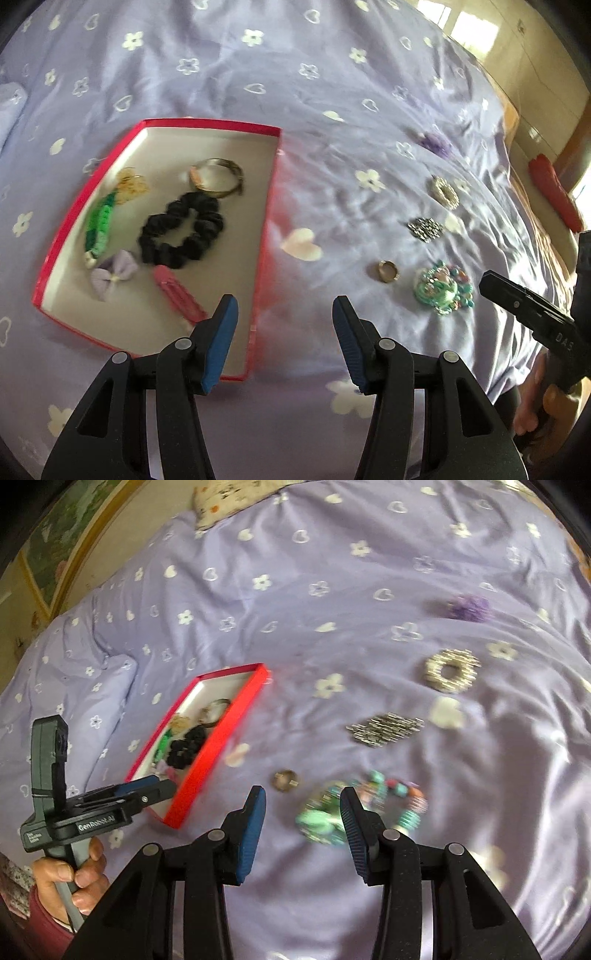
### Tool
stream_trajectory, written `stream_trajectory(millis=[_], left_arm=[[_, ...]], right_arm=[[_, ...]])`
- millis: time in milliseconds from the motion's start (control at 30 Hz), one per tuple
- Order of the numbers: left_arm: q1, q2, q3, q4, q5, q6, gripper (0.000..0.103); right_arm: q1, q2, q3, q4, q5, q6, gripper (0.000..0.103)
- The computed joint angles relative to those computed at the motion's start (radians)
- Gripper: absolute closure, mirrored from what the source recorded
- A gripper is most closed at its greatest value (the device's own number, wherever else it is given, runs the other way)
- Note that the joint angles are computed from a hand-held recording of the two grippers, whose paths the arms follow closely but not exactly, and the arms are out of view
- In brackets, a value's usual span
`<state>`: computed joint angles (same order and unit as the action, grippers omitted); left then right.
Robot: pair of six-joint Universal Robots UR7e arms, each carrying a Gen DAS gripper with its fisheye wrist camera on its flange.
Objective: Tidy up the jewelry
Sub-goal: 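Grasp the gold ring with the left tool while the right grasps the teal beaded bracelet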
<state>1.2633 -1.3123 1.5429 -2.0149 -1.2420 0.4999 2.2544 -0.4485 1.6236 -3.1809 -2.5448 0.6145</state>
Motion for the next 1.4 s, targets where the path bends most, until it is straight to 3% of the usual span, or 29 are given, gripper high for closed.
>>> stream_trajectory(millis=[267,567,733,867,967,1067,1233,1300,1400], left_arm=[[-0.025,-0.004,0.052,-0.003,0.007,0.017,0.051],[-0.049,0.000,0.077,0.021,-0.035,0.030,0.051],[-0.072,-0.003,0.109,0.027,-0.061,0.048,0.051],[-0.085,0.007,0.133,-0.009,-0.038,0.061,0.051],[-0.082,0.038,0.119,-0.024,-0.023,0.056,0.051],[-0.082,0.075,0.111,-0.047,0.008,0.058,0.051],[-0.084,0.115,0.102,-0.067,0.038,0.071,0.051],[-0.086,0.118,0.107,-0.081,0.039,0.082,0.058],[-0.082,0.120,0.104,-0.071,0.018,0.097,0.077]], right_arm=[[0.003,-0.041,0.097,0.023,-0.039,0.099,0.059],[-0.007,-0.054,0.126,0.042,-0.075,0.116,0.060],[-0.033,-0.063,0.133,0.060,-0.061,0.116,0.061],[-0.058,-0.064,0.138,0.067,-0.033,0.110,0.062],[-0.065,-0.054,0.134,0.058,-0.031,0.096,0.067],[-0.072,-0.052,0.134,0.060,-0.032,0.100,0.088],[-0.075,-0.045,0.137,0.013,-0.032,0.076,0.090],[-0.072,-0.041,0.139,-0.026,-0.033,0.061,0.091],[-0.065,-0.041,0.147,-0.077,-0.039,0.045,0.091]])
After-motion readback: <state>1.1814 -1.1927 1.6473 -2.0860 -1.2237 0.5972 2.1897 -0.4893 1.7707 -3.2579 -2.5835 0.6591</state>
